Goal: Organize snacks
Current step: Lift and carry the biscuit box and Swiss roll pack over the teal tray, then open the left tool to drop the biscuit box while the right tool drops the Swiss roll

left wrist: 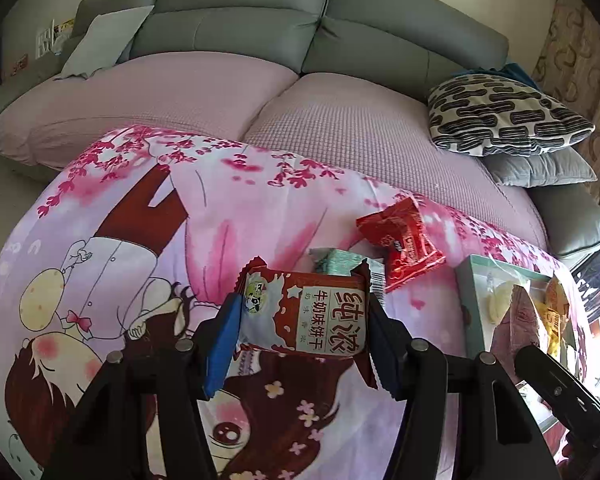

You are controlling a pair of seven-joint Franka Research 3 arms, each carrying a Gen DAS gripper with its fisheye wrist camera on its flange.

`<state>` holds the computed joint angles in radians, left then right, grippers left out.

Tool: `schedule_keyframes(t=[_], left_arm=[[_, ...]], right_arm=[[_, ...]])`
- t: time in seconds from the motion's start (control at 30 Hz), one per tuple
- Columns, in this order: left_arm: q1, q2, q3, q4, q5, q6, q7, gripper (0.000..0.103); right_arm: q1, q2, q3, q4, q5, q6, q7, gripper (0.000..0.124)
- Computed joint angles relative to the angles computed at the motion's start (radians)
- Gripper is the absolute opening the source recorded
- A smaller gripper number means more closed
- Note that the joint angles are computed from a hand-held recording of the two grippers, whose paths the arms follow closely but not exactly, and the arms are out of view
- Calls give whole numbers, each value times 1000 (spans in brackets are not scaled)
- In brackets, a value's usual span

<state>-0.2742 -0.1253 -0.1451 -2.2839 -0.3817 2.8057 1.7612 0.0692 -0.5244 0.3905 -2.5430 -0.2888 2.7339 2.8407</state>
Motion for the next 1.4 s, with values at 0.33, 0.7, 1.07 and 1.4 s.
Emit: schedule_keyframes(t=[0.33, 0.7, 1.07, 1.4], left_arm=[[-89, -41, -26, 1, -41, -19, 47, 61], [-155, -37, -69, 33, 28, -39, 28, 61], [-163, 60, -113, 127, 94, -44, -3, 61], [-112, 215, -167, 245, 255, -53, -156, 61]], right_arm=[[-9, -224, -19, -113, 50, -101, 12, 74], [-67, -497, -26, -244, 114, -237, 30, 74], [-145, -558, -55, -287, 94, -259, -5, 74], [-236, -321, -96, -196, 32, -149, -189, 74]])
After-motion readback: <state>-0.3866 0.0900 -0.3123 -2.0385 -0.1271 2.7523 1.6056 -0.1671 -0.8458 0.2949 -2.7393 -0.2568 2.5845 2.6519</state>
